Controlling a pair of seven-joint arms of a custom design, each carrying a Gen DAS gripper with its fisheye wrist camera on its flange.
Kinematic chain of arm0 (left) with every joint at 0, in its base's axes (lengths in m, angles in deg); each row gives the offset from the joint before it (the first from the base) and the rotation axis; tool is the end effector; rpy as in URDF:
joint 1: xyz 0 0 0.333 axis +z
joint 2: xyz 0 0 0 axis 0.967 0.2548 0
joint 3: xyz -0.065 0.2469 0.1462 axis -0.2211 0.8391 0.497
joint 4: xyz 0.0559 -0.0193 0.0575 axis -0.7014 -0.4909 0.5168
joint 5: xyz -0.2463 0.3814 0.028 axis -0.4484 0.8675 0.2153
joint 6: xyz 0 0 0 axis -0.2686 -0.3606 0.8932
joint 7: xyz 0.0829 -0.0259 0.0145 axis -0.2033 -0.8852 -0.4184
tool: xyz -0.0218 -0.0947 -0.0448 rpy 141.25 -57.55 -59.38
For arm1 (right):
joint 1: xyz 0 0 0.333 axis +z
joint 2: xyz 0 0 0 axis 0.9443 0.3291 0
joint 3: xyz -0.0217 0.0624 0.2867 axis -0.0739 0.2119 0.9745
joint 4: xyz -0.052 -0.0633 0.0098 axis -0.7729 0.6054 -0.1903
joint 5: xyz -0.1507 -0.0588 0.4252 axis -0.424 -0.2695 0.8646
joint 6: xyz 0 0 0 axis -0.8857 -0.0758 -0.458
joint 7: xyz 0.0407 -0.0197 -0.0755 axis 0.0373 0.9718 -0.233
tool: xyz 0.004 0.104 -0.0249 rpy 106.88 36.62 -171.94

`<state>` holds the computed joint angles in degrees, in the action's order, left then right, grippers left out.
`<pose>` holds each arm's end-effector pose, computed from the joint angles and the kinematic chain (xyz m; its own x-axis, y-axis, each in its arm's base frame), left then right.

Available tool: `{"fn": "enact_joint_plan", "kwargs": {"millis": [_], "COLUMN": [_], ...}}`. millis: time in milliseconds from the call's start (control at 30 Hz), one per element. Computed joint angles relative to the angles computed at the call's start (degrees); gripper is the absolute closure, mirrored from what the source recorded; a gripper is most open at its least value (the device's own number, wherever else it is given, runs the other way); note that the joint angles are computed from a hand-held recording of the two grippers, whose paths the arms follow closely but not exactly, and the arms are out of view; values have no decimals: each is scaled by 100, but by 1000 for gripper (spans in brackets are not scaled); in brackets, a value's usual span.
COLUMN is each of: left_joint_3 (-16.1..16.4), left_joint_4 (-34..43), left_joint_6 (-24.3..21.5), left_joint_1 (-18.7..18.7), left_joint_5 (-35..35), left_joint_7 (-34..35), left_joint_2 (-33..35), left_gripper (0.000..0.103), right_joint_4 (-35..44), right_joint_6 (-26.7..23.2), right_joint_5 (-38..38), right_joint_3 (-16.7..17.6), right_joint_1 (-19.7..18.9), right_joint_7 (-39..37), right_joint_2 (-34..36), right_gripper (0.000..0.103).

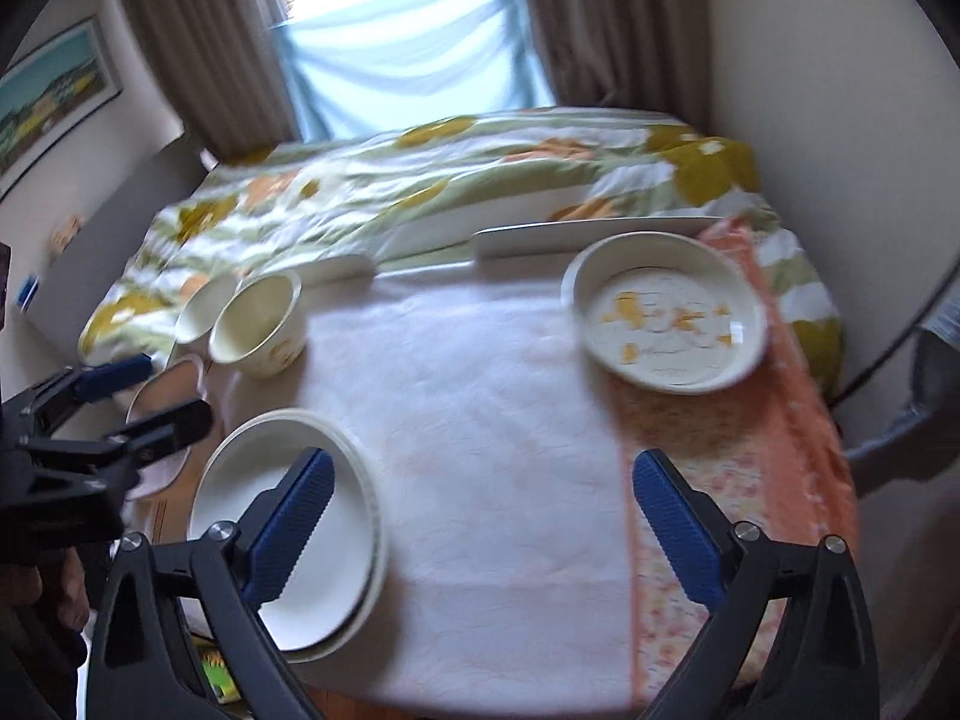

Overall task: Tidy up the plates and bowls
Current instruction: 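Reach both grippers to the small duck-print plate and grip its rim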

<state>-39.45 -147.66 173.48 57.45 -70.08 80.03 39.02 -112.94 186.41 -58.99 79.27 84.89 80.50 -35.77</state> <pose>0.5128 -0.2063 0.5460 -0.7863 -0.6082 0.1084 -0.5222 0.5606 -0.6426 0.3492 0.2390 0.5206 -0.4933 -0.8593 -0.1352 -0.6543 0.4689 -0.5933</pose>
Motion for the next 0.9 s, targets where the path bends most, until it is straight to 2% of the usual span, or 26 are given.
{"fn": "enact_joint_plan", "kwargs": {"millis": [100, 167, 233, 333, 400, 467, 567, 633, 667, 700, 767, 833, 900], "left_joint_3": [-107, -178, -347, -721, -928, -1127, -1358, -1473, -1520, -1572, -1672, -1728, -1775], "left_joint_4": [574, 1051, 1357, 1846, 2183, 2548, 3018, 3315, 3520, 3658, 3963, 4360, 4553], "left_joint_6": [-348, -731, -915, -893, -927, -966, -1100, -1098, -1122, -1152, -1236, -1372, -1403], "left_joint_1": [-124, -161, -121, -98, -98, -124, -125, -176, -225, -233, -262, -356, -411], "left_joint_5": [-132, -384, -543, -261, -92, 289, 674, 1077, 1291, 1400, 1554, 1807, 2019], "left_joint_7": [24, 115, 144, -98, -304, -742, -1187, -1458, -1626, -1736, -1950, -2203, -2315], "left_joint_2": [489, 894, 1160, 1652, 2055, 2553, 3169, 3561, 3798, 3955, 4300, 4687, 4872], "left_gripper": [0, 0, 0, 0, 0, 1, 10, 22, 25, 28, 35, 47, 52], "right_joint_4": [-121, -84, -98, -307, -525, -893, -1336, -1605, -1727, -1779, -1871, -1966, -2057], "right_joint_6": [-793, -1207, -1402, -1298, -1061, -497, 120, 587, 838, 970, 1303, 1580, 1813], "right_joint_5": [-80, -96, -48, -101, -44, 117, 415, 611, 701, 781, 959, 1137, 1285], "right_joint_3": [111, 48, -117, -158, -276, -577, -814, -929, -1026, -1065, -1194, -1224, -1240], "right_joint_1": [10, -9, -11, -190, -336, -429, -700, -837, -893, -948, -1079, -1247, -1378], "right_joint_7": [60, -4, -148, 27, 212, 199, 257, 240, 138, 42, -165, -194, -213], "right_joint_2": [-473, -612, -729, -1056, -1249, -1394, -1426, -1417, -1367, -1297, -1079, -939, -884], "right_gripper": [4, 4, 4, 4, 4, 4, 4, 7, 12, 24, 37, 43, 51]}}
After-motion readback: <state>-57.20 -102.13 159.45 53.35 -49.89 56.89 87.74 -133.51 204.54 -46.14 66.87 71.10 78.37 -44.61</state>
